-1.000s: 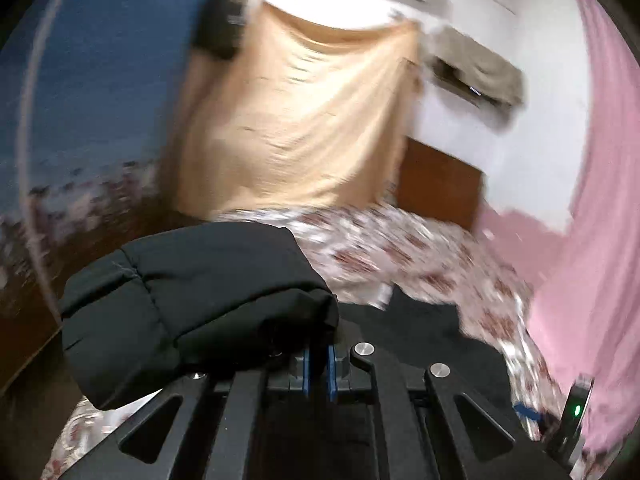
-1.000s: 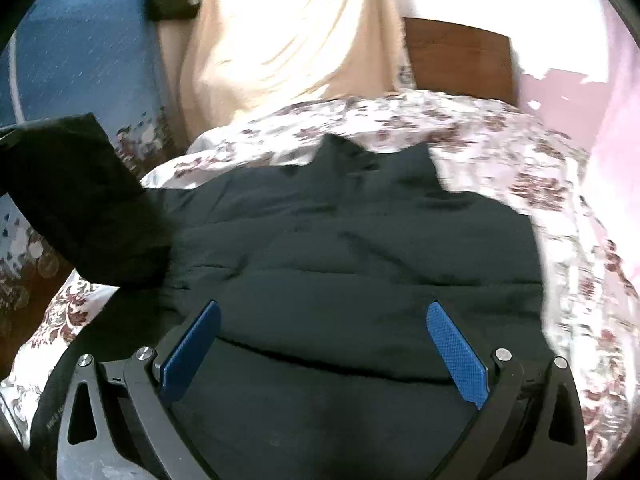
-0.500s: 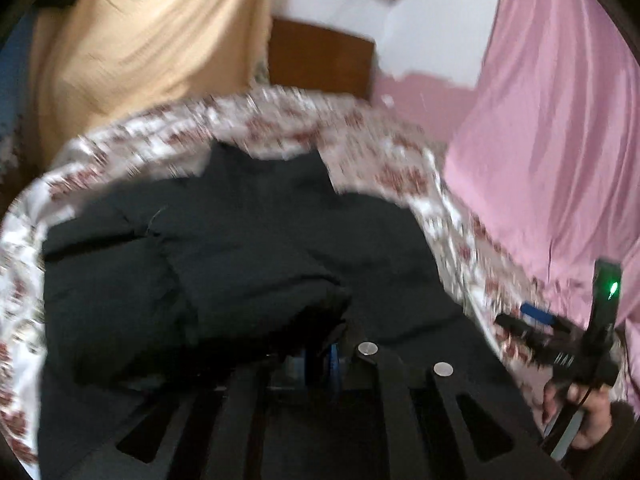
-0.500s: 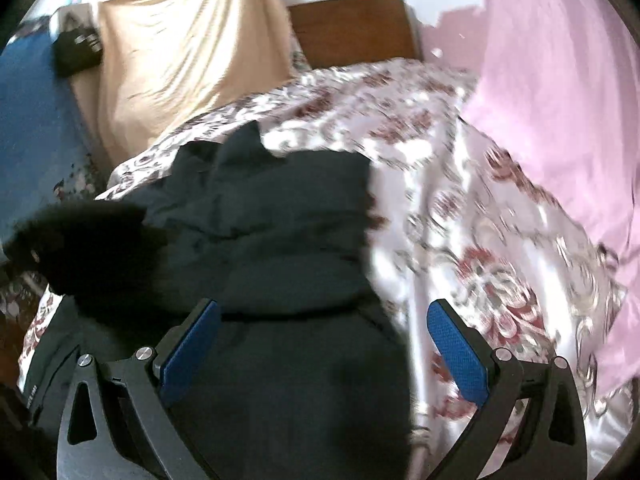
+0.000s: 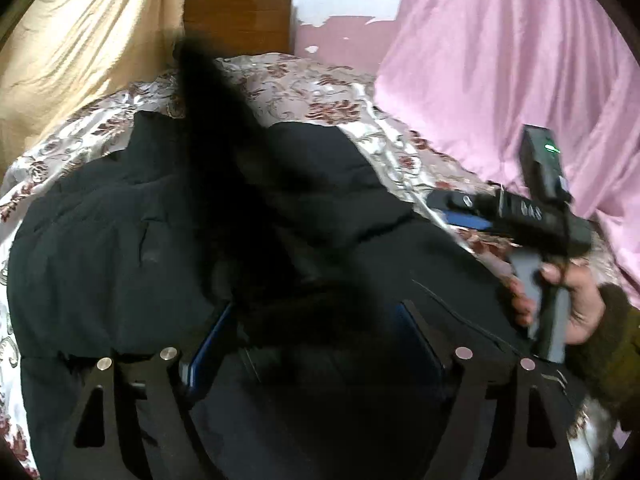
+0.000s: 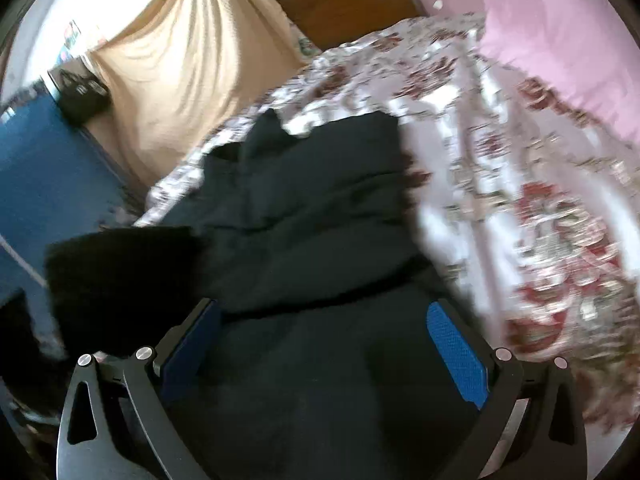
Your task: Fold large clothes
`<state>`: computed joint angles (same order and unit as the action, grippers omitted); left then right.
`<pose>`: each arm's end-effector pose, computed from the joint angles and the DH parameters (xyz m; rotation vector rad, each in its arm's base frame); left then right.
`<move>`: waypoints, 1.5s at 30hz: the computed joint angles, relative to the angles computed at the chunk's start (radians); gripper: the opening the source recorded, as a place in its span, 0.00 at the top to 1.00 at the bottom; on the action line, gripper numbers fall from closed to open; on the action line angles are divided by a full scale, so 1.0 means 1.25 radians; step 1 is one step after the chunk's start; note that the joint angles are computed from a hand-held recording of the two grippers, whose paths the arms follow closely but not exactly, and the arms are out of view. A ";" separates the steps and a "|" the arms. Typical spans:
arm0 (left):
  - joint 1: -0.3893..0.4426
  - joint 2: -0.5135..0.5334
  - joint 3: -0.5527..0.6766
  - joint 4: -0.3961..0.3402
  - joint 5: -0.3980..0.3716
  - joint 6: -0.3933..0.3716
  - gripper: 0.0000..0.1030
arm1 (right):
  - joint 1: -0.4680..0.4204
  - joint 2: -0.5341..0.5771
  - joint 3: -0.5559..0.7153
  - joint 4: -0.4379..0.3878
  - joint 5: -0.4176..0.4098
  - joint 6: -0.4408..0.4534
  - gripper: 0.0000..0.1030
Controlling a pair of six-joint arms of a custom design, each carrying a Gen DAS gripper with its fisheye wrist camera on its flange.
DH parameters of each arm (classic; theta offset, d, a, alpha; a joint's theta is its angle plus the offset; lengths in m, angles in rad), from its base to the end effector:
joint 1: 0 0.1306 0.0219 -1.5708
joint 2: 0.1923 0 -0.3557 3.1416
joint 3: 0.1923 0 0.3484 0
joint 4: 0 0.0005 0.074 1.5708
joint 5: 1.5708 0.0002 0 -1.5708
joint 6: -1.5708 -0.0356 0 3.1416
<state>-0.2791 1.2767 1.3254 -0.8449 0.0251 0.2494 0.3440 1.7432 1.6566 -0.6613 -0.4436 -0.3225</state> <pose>0.3940 -0.1144 0.4230 0.0476 2.3846 -0.2830 0.5350 0.2073 0.3604 -0.2587 2.3675 0.8434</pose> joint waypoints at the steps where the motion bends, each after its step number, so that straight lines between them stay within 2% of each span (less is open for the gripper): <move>1: 0.003 -0.017 -0.012 0.002 0.011 0.000 0.23 | -0.004 0.001 -0.016 0.043 -0.071 -0.041 0.01; 3: 0.010 -0.048 -0.033 0.002 0.012 0.008 0.23 | -0.015 0.007 -0.058 0.158 -0.218 -0.150 0.01; 4: 0.014 -0.063 -0.042 -0.005 0.005 0.017 0.23 | -0.019 0.020 -0.083 0.257 -0.314 -0.248 0.01; 7: 0.033 -0.101 -0.066 -0.024 -0.021 0.053 0.22 | -0.012 0.046 -0.129 0.426 -0.404 -0.407 0.01; 9: 0.051 -0.129 -0.087 -0.030 -0.047 0.080 0.22 | -0.006 0.056 -0.132 0.439 -0.411 -0.413 0.01; 12: 0.085 -0.146 -0.103 -0.033 -0.089 0.121 0.22 | 0.009 0.071 -0.103 0.349 -0.365 -0.360 0.02; 14: 0.116 -0.149 -0.110 -0.036 -0.102 0.156 0.22 | 0.021 0.075 -0.080 0.282 -0.322 -0.310 0.11; 16: 0.155 -0.157 -0.116 -0.052 -0.110 0.207 0.22 | 0.037 0.093 -0.025 0.175 -0.261 -0.244 0.49; 17: 0.170 -0.155 -0.117 -0.054 -0.110 0.214 0.22 | 0.044 0.112 0.020 0.105 -0.239 -0.219 0.62; 18: 0.187 -0.159 -0.116 -0.068 -0.119 0.226 0.22 | 0.051 0.120 0.048 0.056 -0.214 -0.200 0.87; 19: 0.198 -0.165 -0.118 -0.073 -0.123 0.224 0.22 | 0.062 0.128 0.081 -0.007 -0.159 -0.164 0.91; 20: 0.208 -0.162 -0.116 -0.073 -0.126 0.218 0.22 | 0.066 0.131 0.101 -0.029 -0.146 -0.144 0.91; 21: 0.217 -0.166 -0.113 -0.081 -0.137 0.210 0.22 | 0.071 0.124 0.106 -0.023 -0.128 -0.123 0.93; 25: 0.255 -0.150 -0.094 -0.078 -0.138 0.176 0.20 | 0.092 0.114 0.189 -0.060 -0.017 -0.021 0.94; 29: 0.284 -0.081 -0.042 -0.069 -0.111 0.141 0.19 | 0.088 0.190 0.388 -0.161 0.106 0.050 0.94; 31: 0.295 -0.037 -0.016 -0.066 -0.108 0.131 0.19 | 0.077 0.240 0.485 -0.216 0.129 0.069 0.94; 34: 0.311 0.030 0.022 -0.054 -0.116 0.125 0.19 | 0.070 0.345 0.657 -0.335 0.175 0.103 0.94; 37: 0.312 0.092 0.056 -0.053 -0.124 0.106 0.19 | 0.062 0.399 0.717 -0.416 0.177 0.119 0.91; 38: 0.308 0.109 0.065 -0.057 -0.127 0.099 0.19 | 0.062 0.398 0.706 -0.417 0.183 0.114 0.86; 40: 0.298 0.132 0.074 -0.061 -0.136 0.080 0.19 | 0.060 0.366 0.642 -0.387 0.232 0.116 0.65; 42: 0.285 0.147 0.082 -0.068 -0.160 0.058 0.19 | 0.072 0.297 0.525 -0.295 0.315 0.139 0.64; 44: 0.270 0.152 0.081 -0.068 -0.187 0.050 0.18 | 0.091 0.263 0.482 -0.232 0.409 0.208 0.64; 45: 0.268 0.154 0.082 -0.068 -0.192 0.047 0.18 | 0.099 0.261 0.485 -0.216 0.422 0.240 0.64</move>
